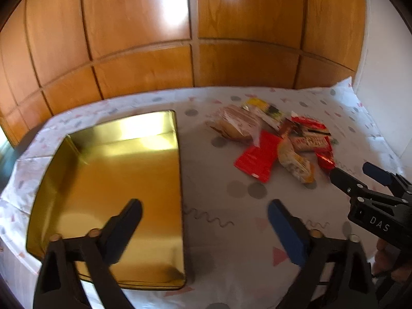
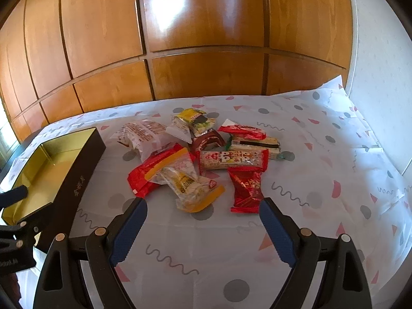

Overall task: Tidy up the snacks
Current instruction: 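Move both tools toward the snack pile beside the gold tin, then grasp the flat red packet with the left gripper while the right grasps the red candy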

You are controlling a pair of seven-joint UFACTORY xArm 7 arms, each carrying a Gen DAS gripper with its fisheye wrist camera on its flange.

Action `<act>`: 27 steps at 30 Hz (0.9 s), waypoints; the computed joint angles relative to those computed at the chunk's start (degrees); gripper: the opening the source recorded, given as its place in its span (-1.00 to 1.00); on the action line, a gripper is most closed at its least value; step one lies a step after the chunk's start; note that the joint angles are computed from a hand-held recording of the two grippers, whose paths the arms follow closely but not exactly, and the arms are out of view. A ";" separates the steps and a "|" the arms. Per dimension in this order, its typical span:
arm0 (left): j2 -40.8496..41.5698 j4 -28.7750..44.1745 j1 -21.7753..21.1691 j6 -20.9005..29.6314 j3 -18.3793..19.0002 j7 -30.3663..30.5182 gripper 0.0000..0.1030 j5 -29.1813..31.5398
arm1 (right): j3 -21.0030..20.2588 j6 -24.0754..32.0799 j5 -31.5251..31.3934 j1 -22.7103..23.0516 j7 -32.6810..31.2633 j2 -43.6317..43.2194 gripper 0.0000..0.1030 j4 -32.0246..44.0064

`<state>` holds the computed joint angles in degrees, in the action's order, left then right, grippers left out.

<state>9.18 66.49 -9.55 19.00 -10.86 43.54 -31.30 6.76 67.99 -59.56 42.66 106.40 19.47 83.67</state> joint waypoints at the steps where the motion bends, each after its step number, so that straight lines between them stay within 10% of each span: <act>1: 0.44 0.92 0.09 1.70 0.04 -0.03 0.66 0.32 | 0.04 0.57 0.45 -0.04 -0.54 -0.09 0.75 -0.12; 27: 30.10 40.53 -10.03 24.30 0.05 -4.27 0.59 25.74 | 1.51 -5.56 4.91 -5.32 4.03 -5.70 0.75 -9.09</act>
<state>39.28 107.03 -19.58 43.30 -10.80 39.27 -5.57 8.27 62.43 -54.65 37.34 110.44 13.77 74.59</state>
